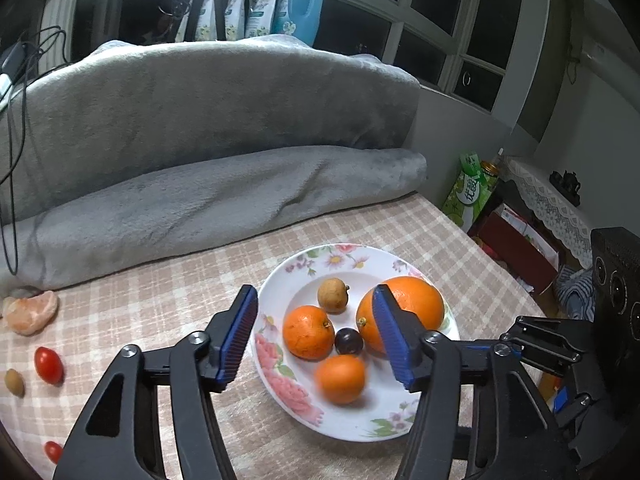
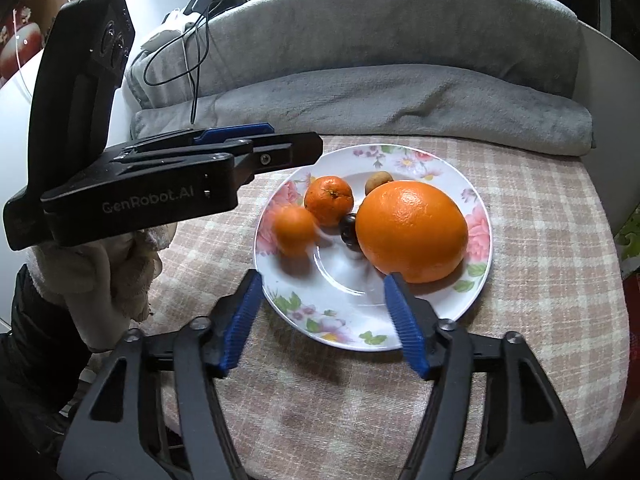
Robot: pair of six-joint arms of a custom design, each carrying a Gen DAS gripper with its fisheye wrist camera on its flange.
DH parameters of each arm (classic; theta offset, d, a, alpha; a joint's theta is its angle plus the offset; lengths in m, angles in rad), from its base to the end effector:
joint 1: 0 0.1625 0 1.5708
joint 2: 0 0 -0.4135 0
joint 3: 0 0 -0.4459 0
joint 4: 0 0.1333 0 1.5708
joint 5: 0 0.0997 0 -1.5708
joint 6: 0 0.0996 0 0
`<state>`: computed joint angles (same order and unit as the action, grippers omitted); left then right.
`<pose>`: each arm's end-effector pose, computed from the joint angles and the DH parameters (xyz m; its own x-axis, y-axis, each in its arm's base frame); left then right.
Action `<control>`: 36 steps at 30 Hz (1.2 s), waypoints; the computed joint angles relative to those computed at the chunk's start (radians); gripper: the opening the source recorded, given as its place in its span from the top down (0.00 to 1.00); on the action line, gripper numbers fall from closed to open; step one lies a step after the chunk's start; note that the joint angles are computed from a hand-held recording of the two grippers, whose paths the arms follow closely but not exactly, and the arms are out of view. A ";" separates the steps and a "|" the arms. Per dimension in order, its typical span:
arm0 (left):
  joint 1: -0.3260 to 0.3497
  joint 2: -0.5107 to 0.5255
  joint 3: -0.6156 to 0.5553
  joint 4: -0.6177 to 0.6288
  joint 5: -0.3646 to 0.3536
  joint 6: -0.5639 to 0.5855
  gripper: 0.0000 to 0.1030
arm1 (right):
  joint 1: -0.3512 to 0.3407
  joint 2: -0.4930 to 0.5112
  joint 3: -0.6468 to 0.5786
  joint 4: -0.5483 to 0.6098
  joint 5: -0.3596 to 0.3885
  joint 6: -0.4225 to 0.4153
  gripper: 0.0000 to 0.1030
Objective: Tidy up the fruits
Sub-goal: 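Carry the mandarin and plum onto the white plate and open both tools, then withdraw both open tools from the plate toward the loose fruits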
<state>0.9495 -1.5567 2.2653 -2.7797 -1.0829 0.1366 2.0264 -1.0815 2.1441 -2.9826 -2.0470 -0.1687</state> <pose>-0.1296 -0.4902 0.2564 -0.7717 0.4254 -0.4728 0.6216 0.6617 -0.4192 0.3142 -0.4421 0.0889 -0.7854 -0.3883 0.4821 -0.5532 0.7898 -0.2650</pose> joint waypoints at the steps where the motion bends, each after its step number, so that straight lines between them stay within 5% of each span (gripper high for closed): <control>1: -0.001 -0.002 0.002 -0.002 0.003 -0.001 0.35 | 0.001 0.001 0.000 -0.002 -0.001 -0.002 0.28; 13: -0.019 -0.023 0.016 -0.011 0.046 -0.004 0.22 | 0.016 0.018 -0.012 -0.016 -0.010 -0.014 0.12; 36: 0.004 -0.087 0.026 -0.005 0.091 0.000 0.21 | 0.048 0.067 -0.063 0.018 -0.018 -0.020 0.09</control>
<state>0.9538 -1.6439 2.2909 -2.7851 -0.9916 0.1369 2.0744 -1.0143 2.0815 -2.9645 -2.0648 -0.1887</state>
